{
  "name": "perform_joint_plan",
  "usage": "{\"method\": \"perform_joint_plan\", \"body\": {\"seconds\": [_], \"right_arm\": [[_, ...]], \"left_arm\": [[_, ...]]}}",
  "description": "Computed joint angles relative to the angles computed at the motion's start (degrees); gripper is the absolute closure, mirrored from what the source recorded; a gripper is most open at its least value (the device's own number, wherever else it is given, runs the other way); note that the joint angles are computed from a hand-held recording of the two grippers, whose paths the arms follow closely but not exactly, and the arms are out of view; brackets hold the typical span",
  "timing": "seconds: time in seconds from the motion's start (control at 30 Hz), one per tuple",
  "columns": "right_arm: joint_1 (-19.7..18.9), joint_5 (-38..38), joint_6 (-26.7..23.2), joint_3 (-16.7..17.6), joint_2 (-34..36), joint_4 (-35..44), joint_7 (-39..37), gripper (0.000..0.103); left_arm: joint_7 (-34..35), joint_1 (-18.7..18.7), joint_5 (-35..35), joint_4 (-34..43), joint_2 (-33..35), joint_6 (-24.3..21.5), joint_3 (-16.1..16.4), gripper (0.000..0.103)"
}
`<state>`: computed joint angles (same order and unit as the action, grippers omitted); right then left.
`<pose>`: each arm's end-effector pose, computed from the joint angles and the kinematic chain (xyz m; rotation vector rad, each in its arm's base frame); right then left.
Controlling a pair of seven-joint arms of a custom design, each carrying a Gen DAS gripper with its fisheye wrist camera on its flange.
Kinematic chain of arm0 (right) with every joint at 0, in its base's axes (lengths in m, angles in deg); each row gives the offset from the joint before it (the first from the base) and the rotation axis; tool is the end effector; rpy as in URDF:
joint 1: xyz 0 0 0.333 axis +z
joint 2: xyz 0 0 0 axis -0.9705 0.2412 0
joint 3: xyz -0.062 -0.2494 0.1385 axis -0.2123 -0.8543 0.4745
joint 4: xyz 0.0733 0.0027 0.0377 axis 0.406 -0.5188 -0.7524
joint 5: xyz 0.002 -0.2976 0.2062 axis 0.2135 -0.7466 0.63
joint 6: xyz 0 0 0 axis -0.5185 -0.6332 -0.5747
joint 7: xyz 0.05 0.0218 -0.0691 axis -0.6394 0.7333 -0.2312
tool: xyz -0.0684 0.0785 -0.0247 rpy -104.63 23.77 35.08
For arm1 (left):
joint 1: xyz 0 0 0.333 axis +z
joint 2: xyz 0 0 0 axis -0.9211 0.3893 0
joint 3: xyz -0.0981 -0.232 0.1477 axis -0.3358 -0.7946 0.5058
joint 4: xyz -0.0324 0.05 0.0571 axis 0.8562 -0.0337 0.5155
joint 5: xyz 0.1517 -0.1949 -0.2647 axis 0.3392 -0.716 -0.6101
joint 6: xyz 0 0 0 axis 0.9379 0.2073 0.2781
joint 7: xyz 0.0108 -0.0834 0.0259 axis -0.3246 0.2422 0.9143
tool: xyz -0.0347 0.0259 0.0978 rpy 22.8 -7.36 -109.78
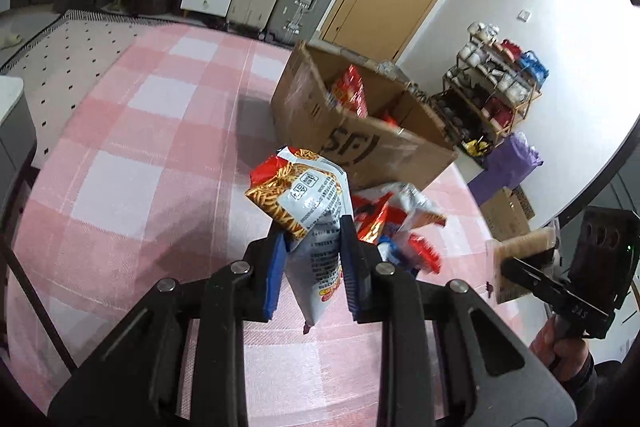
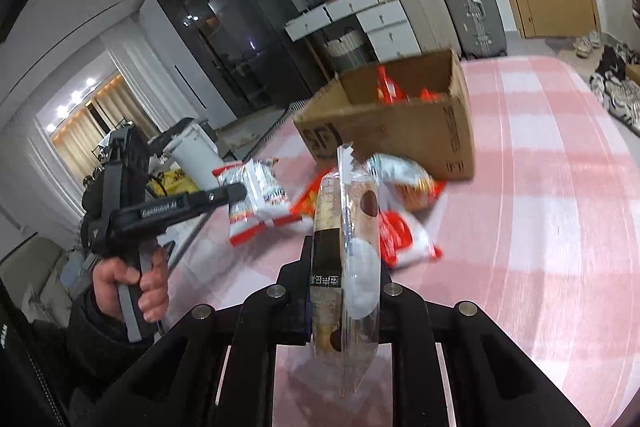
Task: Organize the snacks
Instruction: 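Lift both held snacks and carry them over the cardboard box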
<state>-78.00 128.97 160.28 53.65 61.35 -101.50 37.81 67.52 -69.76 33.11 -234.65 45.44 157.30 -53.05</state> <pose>0.5086 -0.0302 0.3817 -1.8411 1.1343 0.0455 0.4073 -0.1681 0.4184 -2.0987 1.5716 -1.1655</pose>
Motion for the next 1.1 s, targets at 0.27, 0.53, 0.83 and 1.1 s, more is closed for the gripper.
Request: {"method": "perform_joint_plan", "body": {"seconds": [0.27,0.53,0.83,1.1], "right_arm": [[1.34,-1.36,0.59,1.3,1.13,5.37,1.04,0.088],[1.36,0.02,-0.14,2.05,4.87,12.48,2.3,0.088],[-0.03,-0.46,-1.26,3.86,10.34,22.47,6.01,0.088],[-0.91,-3.21,-1.11,6.24,16.38,33.31,11.0,0.088]], "left_arm": [[-1.51,8.66,2.54,3.38,-4.58,-4.05,-8.42,0.081],[-2.59,5.09,7.61,9.83,-2.93,-7.85,-4.16,0.081],[-1.23,-0.03,10.71,21.21,3.38,-12.67,0.59,0.081],[5.79,-5.32,6.17,31.4,10.15,-16.62,5.0,0.081]]}}
